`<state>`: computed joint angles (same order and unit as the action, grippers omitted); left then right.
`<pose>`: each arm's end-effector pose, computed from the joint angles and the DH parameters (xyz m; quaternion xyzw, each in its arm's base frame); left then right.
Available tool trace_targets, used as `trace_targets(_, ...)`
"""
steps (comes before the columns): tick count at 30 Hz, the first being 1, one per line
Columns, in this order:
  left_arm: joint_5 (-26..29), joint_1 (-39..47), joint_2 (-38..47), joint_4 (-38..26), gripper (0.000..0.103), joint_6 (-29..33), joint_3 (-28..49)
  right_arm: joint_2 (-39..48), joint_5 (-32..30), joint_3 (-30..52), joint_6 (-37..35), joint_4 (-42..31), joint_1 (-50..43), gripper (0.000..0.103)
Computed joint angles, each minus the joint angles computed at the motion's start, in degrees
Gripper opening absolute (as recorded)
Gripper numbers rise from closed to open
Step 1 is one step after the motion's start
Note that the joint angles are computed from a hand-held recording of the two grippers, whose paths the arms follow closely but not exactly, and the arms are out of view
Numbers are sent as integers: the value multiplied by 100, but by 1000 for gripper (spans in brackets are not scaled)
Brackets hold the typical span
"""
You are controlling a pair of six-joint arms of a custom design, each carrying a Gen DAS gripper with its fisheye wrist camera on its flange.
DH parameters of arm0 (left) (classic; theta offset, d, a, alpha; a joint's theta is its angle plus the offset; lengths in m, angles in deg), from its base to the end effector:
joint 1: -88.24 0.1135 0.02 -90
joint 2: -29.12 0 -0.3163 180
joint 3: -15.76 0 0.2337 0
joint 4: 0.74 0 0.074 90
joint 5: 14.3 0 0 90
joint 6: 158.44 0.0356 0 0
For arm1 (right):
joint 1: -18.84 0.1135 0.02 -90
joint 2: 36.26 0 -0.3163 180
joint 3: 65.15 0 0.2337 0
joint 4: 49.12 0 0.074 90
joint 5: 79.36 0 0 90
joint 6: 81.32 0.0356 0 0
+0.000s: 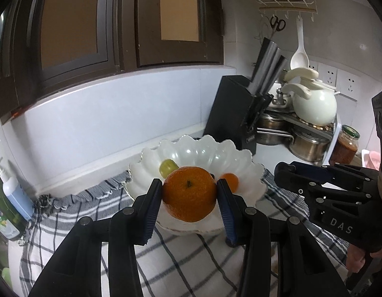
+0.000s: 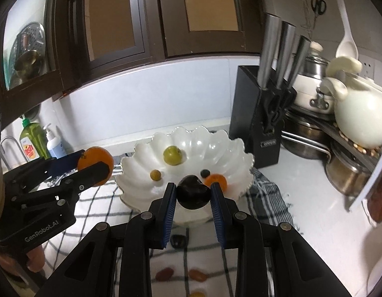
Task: Organize fruits
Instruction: 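Carry the tangerine in left tool while right tool carries the plum over bowl, then open left tool to drop the tangerine while right tool releases the plum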
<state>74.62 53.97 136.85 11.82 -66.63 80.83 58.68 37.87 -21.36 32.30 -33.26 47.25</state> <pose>0.3169 -0.2151 0.2014 0.2638 0.8253 -0.1317 0.4816 0.2541 0.1189 0.1856 0.0720 0.8670 0.0080 0.4930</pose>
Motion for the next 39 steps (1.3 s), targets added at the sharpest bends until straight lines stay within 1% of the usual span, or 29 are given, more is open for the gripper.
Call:
trace_targets(6, -15, 72, 228, -127, 45, 117, 353, 252, -292, 355, -228, -21, -243, 29)
trace_targets(12, 97, 180, 629, -493, 45, 110, 902, 617, -638, 726, -330, -181, -553, 29)
trace_targets(17, 67, 242, 982, -955, 45, 160, 1417, 1001, -958, 1077, -387, -394, -806, 29)
trace_targets(19, 96, 279, 1145, -1228, 45, 168, 1675, 1150, -1127, 1211, -366, -500, -902, 29)
trace_targets(24, 127, 347, 1543, -1578, 45, 104, 2157, 1546, -1444, 1554, -285, -763, -1106, 29)
trace_targets(29, 123, 369, 1956, -2146, 45, 89, 2718, 1904, -1596, 1870, -266, -1037, -1245, 29)
trace_targets(34, 47, 341, 2212, -2478, 45, 71, 3025, 2157, -1732, 2097, -304, -1255, -1317, 30)
trace_targets(39, 52, 343, 2347, -2770, 45, 36, 3278, 2297, -1898, 2214, -237, -1323, -1385, 30)
